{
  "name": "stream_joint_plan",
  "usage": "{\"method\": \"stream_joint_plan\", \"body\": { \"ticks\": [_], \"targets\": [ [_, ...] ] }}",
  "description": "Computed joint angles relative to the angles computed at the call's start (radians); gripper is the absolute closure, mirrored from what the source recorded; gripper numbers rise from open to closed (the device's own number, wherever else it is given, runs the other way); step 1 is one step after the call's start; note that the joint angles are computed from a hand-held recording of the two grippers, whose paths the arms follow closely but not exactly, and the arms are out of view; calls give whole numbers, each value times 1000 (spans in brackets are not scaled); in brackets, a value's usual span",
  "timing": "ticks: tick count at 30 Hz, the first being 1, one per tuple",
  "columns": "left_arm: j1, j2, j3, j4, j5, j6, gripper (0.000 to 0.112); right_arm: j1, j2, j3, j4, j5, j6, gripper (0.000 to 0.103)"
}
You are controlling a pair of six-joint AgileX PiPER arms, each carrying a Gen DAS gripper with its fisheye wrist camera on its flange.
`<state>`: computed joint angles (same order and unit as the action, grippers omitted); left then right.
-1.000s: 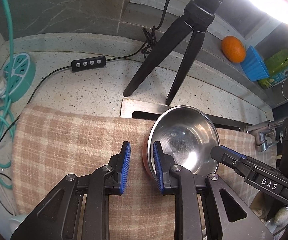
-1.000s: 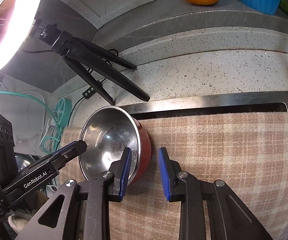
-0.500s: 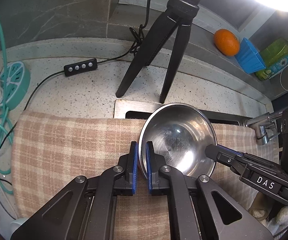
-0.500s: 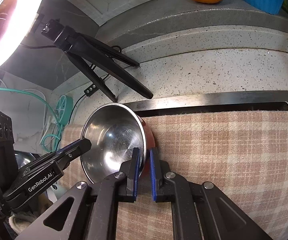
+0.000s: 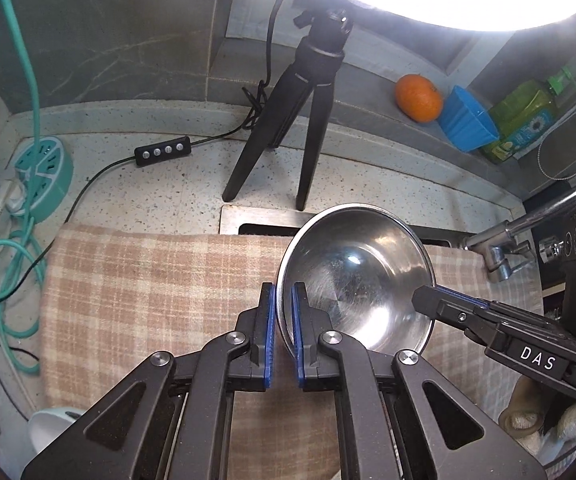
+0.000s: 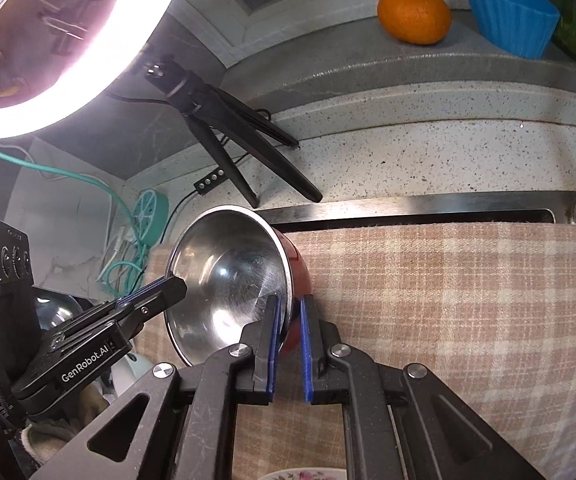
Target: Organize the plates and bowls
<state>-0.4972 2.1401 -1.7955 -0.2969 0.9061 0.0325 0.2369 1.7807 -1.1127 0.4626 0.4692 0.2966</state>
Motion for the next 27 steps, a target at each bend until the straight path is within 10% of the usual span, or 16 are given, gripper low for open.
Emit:
{"method": "stream_joint_plan", "body": {
  "ticks": [27],
  "targets": [
    [55,-511,568,-84,-147,117,106,323,-304,175,-296,-9,436,94]
  ]
}}
